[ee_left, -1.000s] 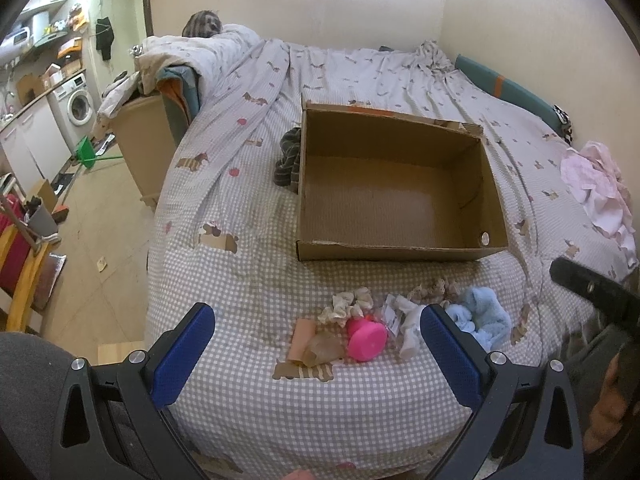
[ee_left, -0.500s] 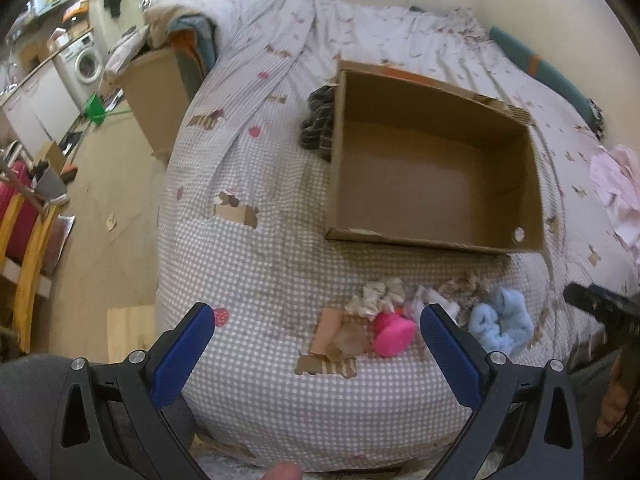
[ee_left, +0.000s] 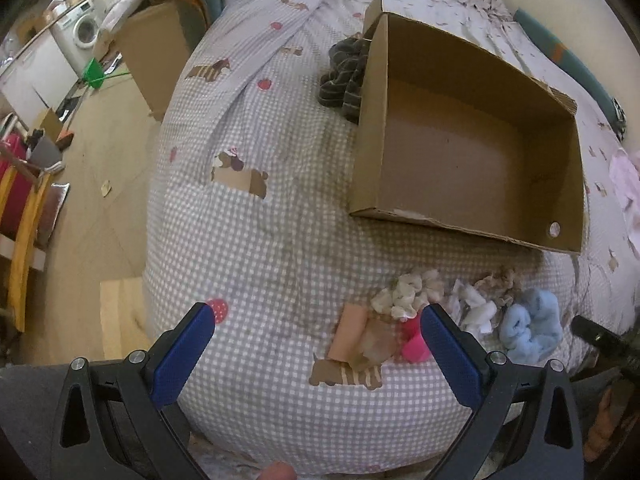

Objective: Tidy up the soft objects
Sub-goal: 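Reach the right gripper down and grasp the light-blue fluffy scrunchie, then lift the blue scrunchie with the right gripper while the left gripper grasps the tan tube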

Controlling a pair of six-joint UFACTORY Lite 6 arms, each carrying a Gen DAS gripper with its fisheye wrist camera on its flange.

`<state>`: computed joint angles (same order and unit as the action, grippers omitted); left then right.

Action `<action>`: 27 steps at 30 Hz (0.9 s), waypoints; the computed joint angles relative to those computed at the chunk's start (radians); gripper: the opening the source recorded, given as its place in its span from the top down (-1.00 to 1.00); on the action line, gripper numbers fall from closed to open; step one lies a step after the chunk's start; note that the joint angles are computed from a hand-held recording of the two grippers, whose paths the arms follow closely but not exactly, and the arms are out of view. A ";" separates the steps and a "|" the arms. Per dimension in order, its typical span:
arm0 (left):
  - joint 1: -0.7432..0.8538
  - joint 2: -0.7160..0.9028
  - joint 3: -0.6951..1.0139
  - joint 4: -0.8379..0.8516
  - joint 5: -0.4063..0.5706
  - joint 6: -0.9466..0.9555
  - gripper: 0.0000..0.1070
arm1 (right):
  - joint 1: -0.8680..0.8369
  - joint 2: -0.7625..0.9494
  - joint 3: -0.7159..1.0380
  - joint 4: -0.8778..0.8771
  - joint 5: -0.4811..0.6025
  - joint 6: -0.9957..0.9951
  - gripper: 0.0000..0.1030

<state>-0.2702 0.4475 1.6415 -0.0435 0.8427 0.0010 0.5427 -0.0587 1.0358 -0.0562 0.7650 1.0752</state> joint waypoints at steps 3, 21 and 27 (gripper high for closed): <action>-0.005 0.040 0.051 -0.013 0.019 0.037 -0.92 | 0.065 0.146 0.130 -0.063 0.047 -0.038 -1.00; 0.082 0.331 0.363 -0.064 0.251 -0.021 -0.45 | 0.013 0.379 0.272 0.060 0.117 -0.257 0.16; 0.078 0.355 0.391 -0.071 0.253 -0.004 -0.34 | 0.034 0.208 0.254 0.013 0.114 -0.193 0.19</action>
